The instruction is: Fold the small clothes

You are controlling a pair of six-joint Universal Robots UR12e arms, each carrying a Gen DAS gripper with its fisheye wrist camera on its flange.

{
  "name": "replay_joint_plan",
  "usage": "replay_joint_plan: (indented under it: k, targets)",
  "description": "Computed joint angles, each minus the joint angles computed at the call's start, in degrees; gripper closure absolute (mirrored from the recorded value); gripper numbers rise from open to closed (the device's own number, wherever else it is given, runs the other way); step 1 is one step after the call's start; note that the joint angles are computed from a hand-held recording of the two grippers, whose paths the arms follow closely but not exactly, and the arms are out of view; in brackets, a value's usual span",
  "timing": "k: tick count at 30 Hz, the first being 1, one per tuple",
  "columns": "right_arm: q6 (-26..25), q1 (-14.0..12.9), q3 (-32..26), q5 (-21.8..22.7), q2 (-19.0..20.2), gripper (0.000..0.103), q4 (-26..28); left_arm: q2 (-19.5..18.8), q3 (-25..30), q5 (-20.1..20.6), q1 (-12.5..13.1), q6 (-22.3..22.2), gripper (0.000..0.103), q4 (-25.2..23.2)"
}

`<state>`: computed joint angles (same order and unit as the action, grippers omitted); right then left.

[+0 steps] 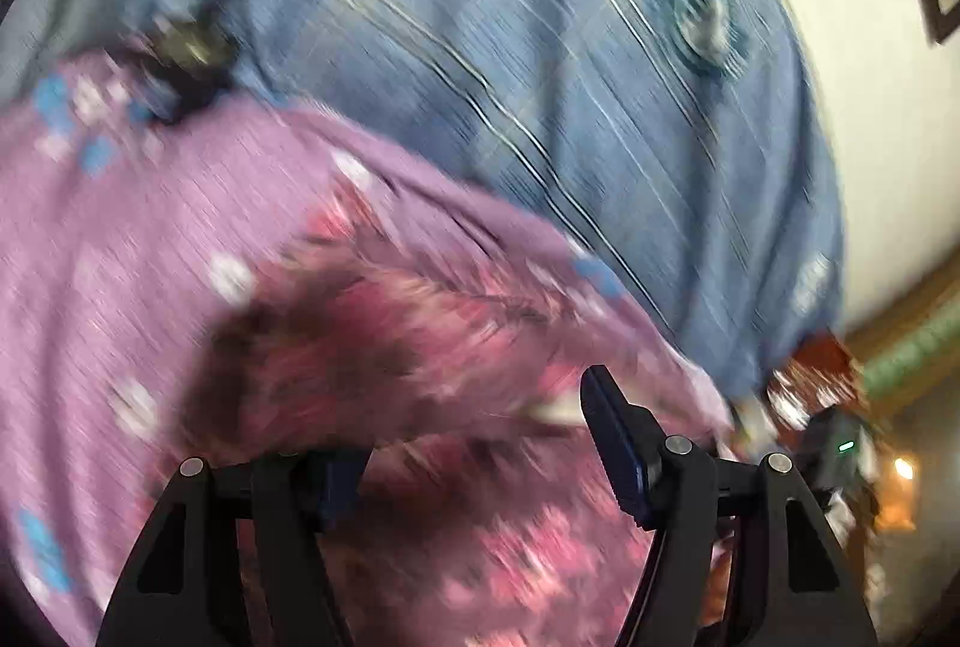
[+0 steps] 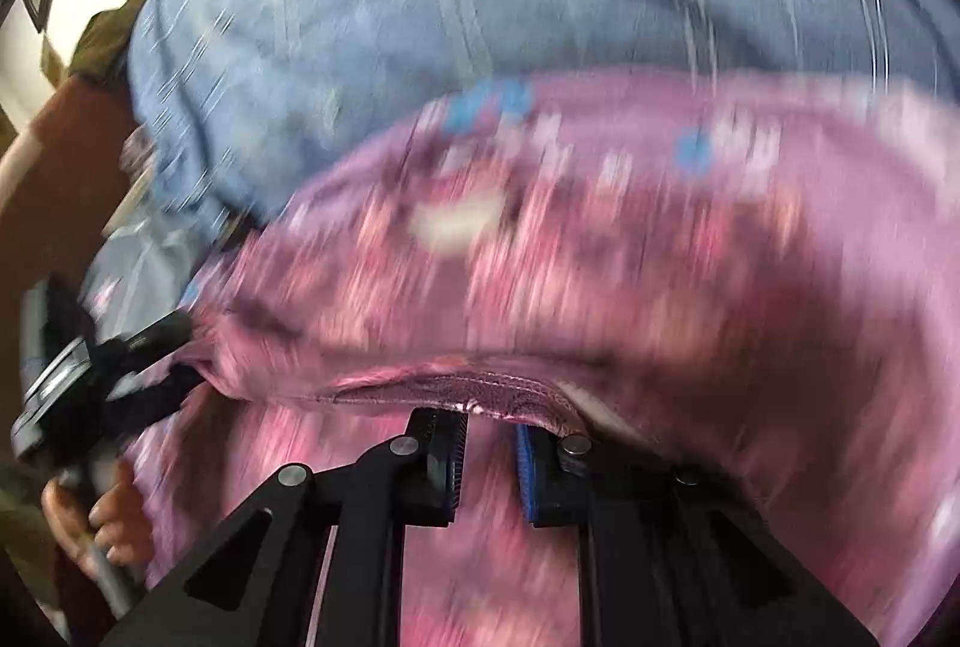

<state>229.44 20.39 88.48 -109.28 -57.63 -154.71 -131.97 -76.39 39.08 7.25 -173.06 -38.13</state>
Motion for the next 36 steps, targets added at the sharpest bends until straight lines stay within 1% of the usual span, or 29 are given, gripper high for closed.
replay_joint_plan:
  k: [1,2,3,4,5,6,7,8,9,10,11,13,14,16,18,20,21,22,24,25,26,27,28,29,31,32,33,35,36]
  targets:
    - [-0.60,-0.39,-1.18,-2.43,0.71,0.090,-0.55,0.17,-0.59,1.06,-0.03,-2.45,0.038,3.92]
    - [-0.73,-0.70,-2.13,-4.15,1.27,0.085,-1.47,0.32,-1.50,1.32,0.07,-5.69,0.038,9.46]
    - [-0.01,-0.79,-3.14,-5.74,1.69,0.084,-1.43,0.53,-2.12,1.03,0.39,-7.66,0.038,13.33]
    - [0.31,-0.80,-3.69,-6.42,1.87,0.081,-1.53,0.91,-2.87,0.67,0.71,-8.48,0.037,16.34]
    - [-0.25,-0.65,-4.08,-6.26,2.06,0.081,-2.65,1.53,-3.78,0.95,1.05,-7.96,0.036,18.03]
    - [-1.75,-0.44,-4.27,-5.42,2.22,0.081,-3.94,2.00,-4.17,2.65,1.06,-7.03,0.036,18.95]
    - [-3.68,0.01,-4.68,-5.15,2.48,0.081,-4.49,2.77,-5.19,4.69,1.16,-5.59,0.036,18.88]
    - [-5.21,0.55,-5.26,-5.25,2.83,0.081,-4.31,4.40,-7.11,6.88,1.68,-3.36,0.036,18.03]
    - [-6.58,1.05,-5.77,-4.51,3.19,0.080,-4.00,4.87,-7.32,9.31,1.46,-2.26,0.036,16.80]
    - [-7.56,1.29,-6.42,-2.35,3.70,0.080,-3.71,5.08,-7.07,12.19,1.21,-1.23,0.036,14.70]
    - [-8.28,1.39,-7.14,0.83,4.26,0.080,-2.99,5.20,-6.53,15.34,0.88,-0.41,0.036,12.11]
    - [-8.37,1.73,-8.96,4.53,5.52,0.080,-0.18,4.92,-5.04,19.09,0.54,0.57,0.037,8.00]
    - [-8.47,1.76,-9.88,5.72,6.16,0.080,0.79,4.84,-4.27,20.14,0.14,0.51,0.037,6.60]
    - [-9.41,1.94,-13.44,8.66,8.54,0.080,4.32,4.22,-2.69,23.57,-0.41,1.28,0.037,3.60]
    - [-9.50,2.19,-17.97,9.74,11.34,0.079,10.05,3.27,-1.40,26.79,-1.26,3.08,0.037,2.15]
    - [-8.34,2.18,-20.69,9.96,13.20,0.075,13.60,2.41,-0.23,30.11,-2.05,4.98,0.037,0.06]
    - [-7.83,2.10,-21.62,9.49,13.96,0.074,14.39,2.06,0.26,31.75,-2.37,5.68,0.037,-1.33]
    - [-7.48,2.05,-21.65,8.96,14.16,0.074,13.59,1.51,1.11,33.31,-2.83,6.00,0.037,-3.13]
    - [-6.05,1.66,-21.06,10.33,13.53,0.074,13.32,0.95,1.68,33.60,-3.23,5.27,0.037,-3.65]
    - [-4.79,1.61,-19.60,9.89,12.52,0.074,11.93,1.15,1.43,32.95,-3.26,4.96,0.037,-2.82]
    - [-4.14,1.91,-17.59,7.70,11.23,0.072,9.73,1.51,0.89,31.19,-3.14,4.83,0.037,-1.45]
    - [-4.29,2.13,-16.17,6.43,10.24,0.067,8.66,1.84,0.31,29.14,-2.96,4.64,0.037,0.08]
    - [-4.78,2.31,-14.14,6.01,8.77,0.064,7.97,2.30,-0.44,26.88,-2.80,4.40,0.037,1.78]
    - [-5.41,2.36,-11.96,6.75,7.19,0.060,7.79,2.67,-1.09,24.82,-2.72,4.44,0.036,3.08]
    - [-6.67,2.58,-8.17,7.12,4.50,0.061,8.39,3.24,-2.12,21.35,-2.86,5.99,0.036,4.20]
    - [-7.20,2.66,-6.49,6.71,3.32,0.061,9.17,3.38,-2.36,20.50,-3.19,7.55,0.036,3.72]
    - [-7.49,2.85,-4.27,5.58,1.72,0.061,10.91,3.43,-2.46,20.54,-3.58,8.85,0.036,3.15]
    - [-6.94,2.53,-1.42,3.43,-0.41,0.061,13.66,3.32,-2.48,22.13,-4.62,10.95,0.036,2.02]
    - [-6.20,1.91,0.42,3.54,-1.45,0.068,13.16,3.21,-2.49,22.74,-5.01,11.61,0.036,1.78]
